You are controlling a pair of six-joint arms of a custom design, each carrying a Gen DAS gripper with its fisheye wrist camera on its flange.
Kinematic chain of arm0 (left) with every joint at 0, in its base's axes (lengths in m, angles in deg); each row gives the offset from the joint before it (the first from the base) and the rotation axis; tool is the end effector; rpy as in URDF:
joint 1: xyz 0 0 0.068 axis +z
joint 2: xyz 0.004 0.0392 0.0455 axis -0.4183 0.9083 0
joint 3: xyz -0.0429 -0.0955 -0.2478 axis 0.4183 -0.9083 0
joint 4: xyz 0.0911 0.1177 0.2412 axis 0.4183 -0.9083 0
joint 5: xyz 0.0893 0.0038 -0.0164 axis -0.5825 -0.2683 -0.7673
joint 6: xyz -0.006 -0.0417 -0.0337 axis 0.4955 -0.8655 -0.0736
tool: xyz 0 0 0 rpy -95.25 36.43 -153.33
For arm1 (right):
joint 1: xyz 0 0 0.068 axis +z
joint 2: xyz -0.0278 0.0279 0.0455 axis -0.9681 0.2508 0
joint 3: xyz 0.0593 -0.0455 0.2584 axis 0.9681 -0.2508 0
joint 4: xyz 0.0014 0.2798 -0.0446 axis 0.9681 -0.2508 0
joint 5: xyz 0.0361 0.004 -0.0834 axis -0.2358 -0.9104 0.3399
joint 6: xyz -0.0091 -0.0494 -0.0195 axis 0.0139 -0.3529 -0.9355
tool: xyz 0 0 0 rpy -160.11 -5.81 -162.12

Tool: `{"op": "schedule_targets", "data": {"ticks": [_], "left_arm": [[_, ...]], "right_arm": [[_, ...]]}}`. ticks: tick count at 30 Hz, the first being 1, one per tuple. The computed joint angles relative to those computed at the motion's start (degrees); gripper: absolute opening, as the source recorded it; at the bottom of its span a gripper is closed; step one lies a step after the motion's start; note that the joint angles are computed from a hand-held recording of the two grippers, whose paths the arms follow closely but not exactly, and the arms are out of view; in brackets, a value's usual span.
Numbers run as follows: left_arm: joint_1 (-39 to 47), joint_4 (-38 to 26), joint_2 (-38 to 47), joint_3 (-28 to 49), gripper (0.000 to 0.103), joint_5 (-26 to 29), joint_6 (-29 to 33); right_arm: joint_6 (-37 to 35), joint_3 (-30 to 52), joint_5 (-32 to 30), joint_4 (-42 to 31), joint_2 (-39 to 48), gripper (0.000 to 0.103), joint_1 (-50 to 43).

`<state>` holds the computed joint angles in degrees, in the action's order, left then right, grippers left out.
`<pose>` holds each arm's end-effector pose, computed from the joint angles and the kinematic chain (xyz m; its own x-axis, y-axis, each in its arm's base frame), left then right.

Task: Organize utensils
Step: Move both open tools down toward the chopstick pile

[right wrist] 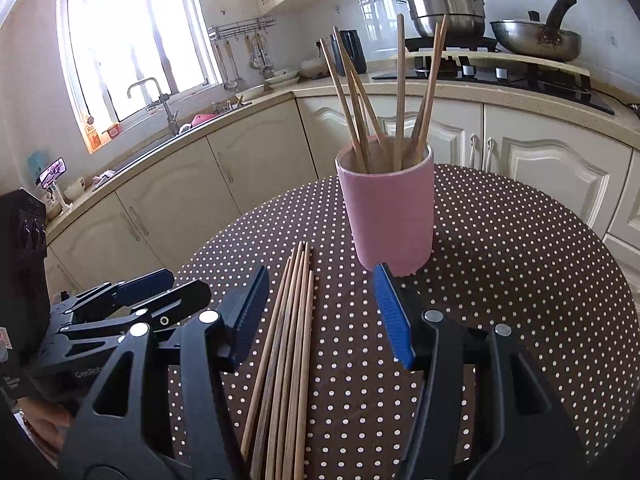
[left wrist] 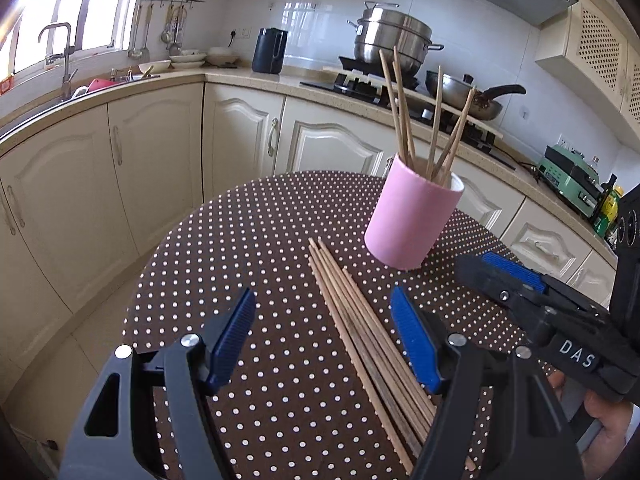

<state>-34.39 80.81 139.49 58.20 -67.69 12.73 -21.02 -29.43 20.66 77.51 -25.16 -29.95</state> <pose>0.2546 -0.0531 0.1891 -0.6450 0.0924 -0.7586 0.3536 0.9161 -0.1891 0.1766 0.1572 0.2072 -0.5667 0.1841 -0.8031 -0.0620 0.9624 0.2643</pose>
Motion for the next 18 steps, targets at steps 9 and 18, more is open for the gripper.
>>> {"op": "schedule_targets", "data": {"ticks": [9, 18], "left_arm": [[1.38, -1.18, 4.78, -0.41, 0.069, 1.07, -0.81], [-4.02, -1.87, 9.84, 2.0, 0.069, -4.53, -1.06]], "right_arm": [[3.57, -2.72, -2.54, 0.83, 2.72, 0.054, -0.06], [5.4, -4.15, -5.61, 2.86, 4.46, 0.054, -1.91]]}}
